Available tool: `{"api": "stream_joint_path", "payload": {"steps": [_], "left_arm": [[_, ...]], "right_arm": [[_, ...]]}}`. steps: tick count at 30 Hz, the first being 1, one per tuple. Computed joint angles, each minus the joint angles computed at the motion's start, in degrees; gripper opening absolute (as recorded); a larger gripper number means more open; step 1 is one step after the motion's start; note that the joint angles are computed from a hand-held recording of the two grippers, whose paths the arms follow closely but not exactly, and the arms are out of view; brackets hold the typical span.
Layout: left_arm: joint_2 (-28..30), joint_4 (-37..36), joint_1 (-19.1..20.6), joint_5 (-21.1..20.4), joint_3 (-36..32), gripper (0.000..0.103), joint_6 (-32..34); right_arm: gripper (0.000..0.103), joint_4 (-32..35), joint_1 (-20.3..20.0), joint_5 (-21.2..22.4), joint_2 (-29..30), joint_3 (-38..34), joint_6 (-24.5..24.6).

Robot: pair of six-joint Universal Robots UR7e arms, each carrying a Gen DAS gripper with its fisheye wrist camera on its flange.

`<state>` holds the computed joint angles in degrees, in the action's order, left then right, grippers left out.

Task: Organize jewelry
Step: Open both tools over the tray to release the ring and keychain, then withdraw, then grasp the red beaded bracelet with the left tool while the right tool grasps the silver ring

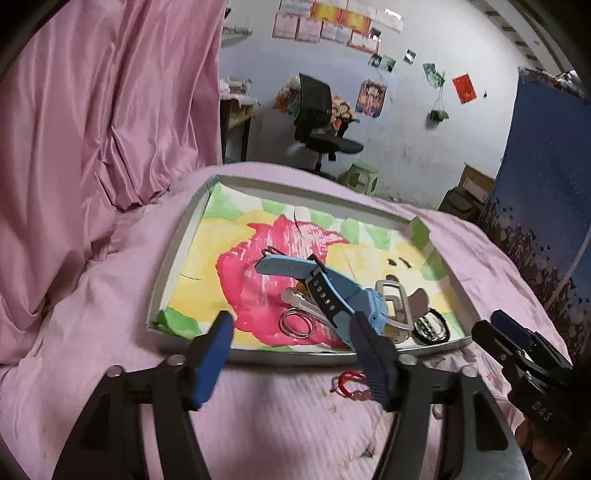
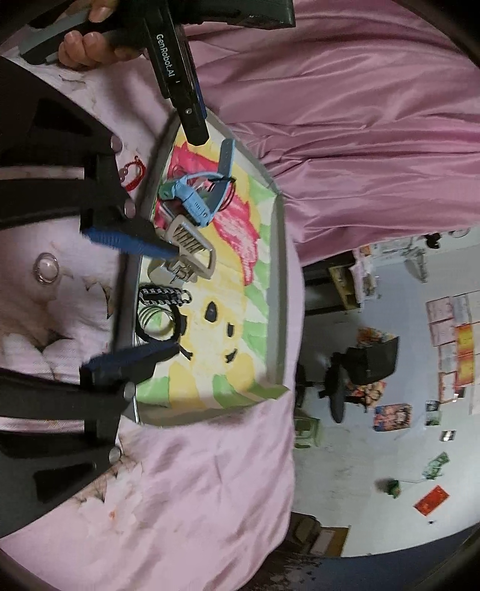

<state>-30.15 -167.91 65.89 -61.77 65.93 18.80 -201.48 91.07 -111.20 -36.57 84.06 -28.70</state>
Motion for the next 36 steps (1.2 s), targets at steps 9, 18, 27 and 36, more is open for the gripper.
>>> {"api": "stream_joint_path", "payload": {"steps": [9,18,27,36], "left_arm": [[-4.3,-14.0,-0.7,-3.2,10.9,0.092,5.9],[-6.9,-25.6,-1.0,-5.3,18.8,0.103,9.5],[-8.3,-33.1,-1.3,-5.5,23.4,0.103,12.7],[-9.1,-33.9,-1.2,-5.1,24.8,0.103,14.7]], "right_arm": [[0.092,-15.0,1.1,1.1,-1.0,6.4,-3.3],[0.102,-25.9,1.5,3.2,-1.8,11.8,-5.8],[0.102,-32.4,2.1,2.6,-1.7,15.0,-8.3],[0.102,-33.3,2.4,2.1,-1.6,15.8,-11.0]]}}
